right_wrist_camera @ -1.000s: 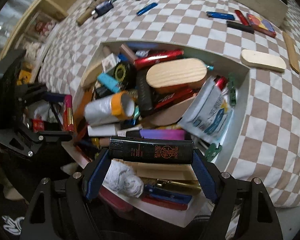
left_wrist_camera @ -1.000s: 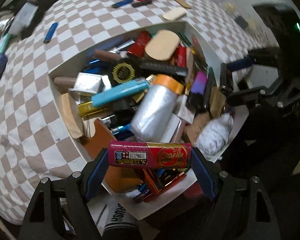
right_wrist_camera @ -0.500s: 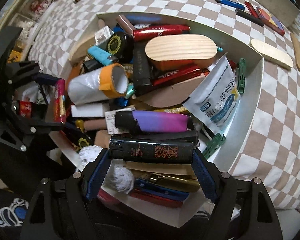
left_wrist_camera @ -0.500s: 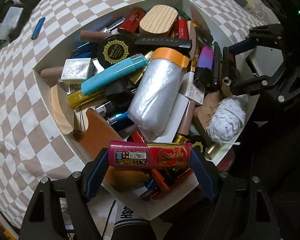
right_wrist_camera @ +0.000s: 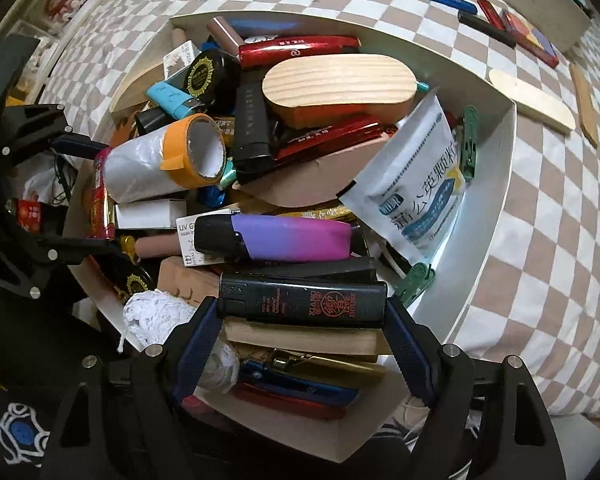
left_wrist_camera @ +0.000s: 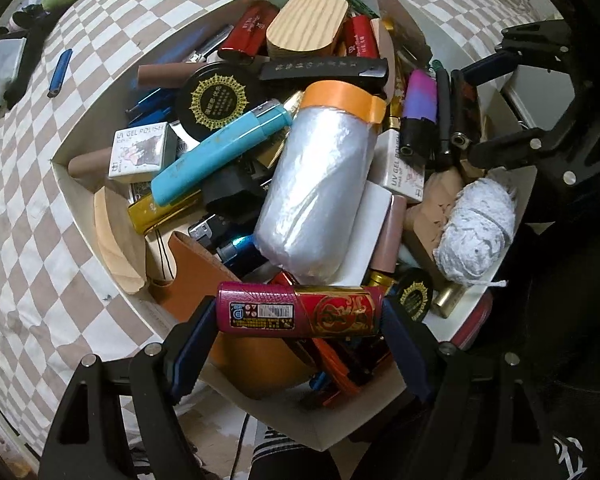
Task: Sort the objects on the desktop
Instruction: 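Open left tool to drop the red-and-gold can while right tool releases the black tube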
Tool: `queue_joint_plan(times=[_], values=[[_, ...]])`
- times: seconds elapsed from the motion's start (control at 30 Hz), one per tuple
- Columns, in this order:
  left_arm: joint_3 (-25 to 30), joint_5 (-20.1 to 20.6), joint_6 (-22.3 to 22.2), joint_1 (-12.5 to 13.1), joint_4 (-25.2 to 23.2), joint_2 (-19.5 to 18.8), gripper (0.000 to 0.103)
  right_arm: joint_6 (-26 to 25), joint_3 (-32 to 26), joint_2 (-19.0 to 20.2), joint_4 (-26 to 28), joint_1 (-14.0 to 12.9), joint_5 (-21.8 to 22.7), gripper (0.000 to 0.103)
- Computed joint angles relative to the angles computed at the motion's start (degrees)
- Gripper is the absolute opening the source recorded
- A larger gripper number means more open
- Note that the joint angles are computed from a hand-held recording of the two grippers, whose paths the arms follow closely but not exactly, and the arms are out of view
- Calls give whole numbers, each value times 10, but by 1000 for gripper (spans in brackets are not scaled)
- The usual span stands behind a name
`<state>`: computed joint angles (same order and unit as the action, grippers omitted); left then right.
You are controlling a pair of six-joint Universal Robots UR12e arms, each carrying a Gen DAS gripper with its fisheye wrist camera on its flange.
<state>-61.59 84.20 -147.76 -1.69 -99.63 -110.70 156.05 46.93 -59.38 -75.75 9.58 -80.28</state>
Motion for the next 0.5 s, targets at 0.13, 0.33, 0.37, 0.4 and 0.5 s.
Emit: queue_joint_plan(times=[0.13, 0.33, 0.37, 0.4, 0.5], values=[[2, -1, -4, 0, -3, -2, 81, -7, 3, -2, 1, 1, -6, 81], [6, -1, -2, 0, -9, -4, 81, -8, 9, -5, -4, 1, -8, 81], [6, -1, -1, 0, -9, -4, 81, -7, 9, -5, -3, 0, -7, 81], [6, -1, -1, 0, -10, -4, 81, -5, 8, -5, -1, 0, -6, 81], [3, 7, 1, -2, -6, -3, 84, -5, 10, -6, -5, 0, -8, 82]])
